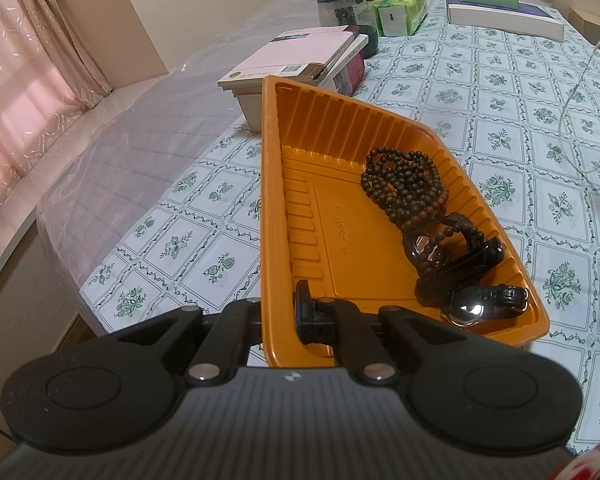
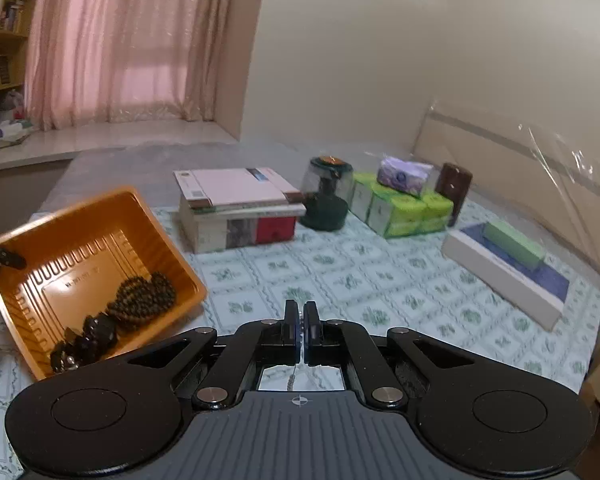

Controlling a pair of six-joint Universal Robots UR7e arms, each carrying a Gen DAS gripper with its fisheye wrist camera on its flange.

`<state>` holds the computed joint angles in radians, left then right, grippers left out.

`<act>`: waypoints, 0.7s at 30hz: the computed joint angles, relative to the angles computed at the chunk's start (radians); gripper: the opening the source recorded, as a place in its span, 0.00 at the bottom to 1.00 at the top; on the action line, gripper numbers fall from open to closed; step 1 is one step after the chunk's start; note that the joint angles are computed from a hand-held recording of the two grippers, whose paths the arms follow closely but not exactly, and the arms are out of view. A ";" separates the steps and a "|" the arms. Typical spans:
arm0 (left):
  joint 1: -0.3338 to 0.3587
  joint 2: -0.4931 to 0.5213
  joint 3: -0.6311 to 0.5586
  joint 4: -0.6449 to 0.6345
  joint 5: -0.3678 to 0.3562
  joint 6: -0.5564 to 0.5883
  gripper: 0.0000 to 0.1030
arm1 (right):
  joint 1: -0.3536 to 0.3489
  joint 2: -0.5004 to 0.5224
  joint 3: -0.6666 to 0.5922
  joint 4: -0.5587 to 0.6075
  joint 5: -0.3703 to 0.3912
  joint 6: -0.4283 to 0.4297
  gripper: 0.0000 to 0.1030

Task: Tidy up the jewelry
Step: 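Lift the pearl strand high and swing it over the tray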

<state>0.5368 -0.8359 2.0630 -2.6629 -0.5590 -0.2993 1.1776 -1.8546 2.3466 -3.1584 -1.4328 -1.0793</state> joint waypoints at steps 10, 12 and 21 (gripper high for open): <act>0.001 0.003 -0.004 -0.004 -0.005 0.001 0.04 | 0.096 0.017 -0.035 0.045 -0.013 -0.046 0.01; 0.001 0.002 -0.003 -0.007 -0.006 0.004 0.04 | 0.116 0.025 -0.042 0.054 -0.017 -0.052 0.01; 0.006 -0.001 0.008 -0.030 -0.010 0.015 0.04 | 0.212 0.070 -0.066 0.083 -0.027 -0.077 0.01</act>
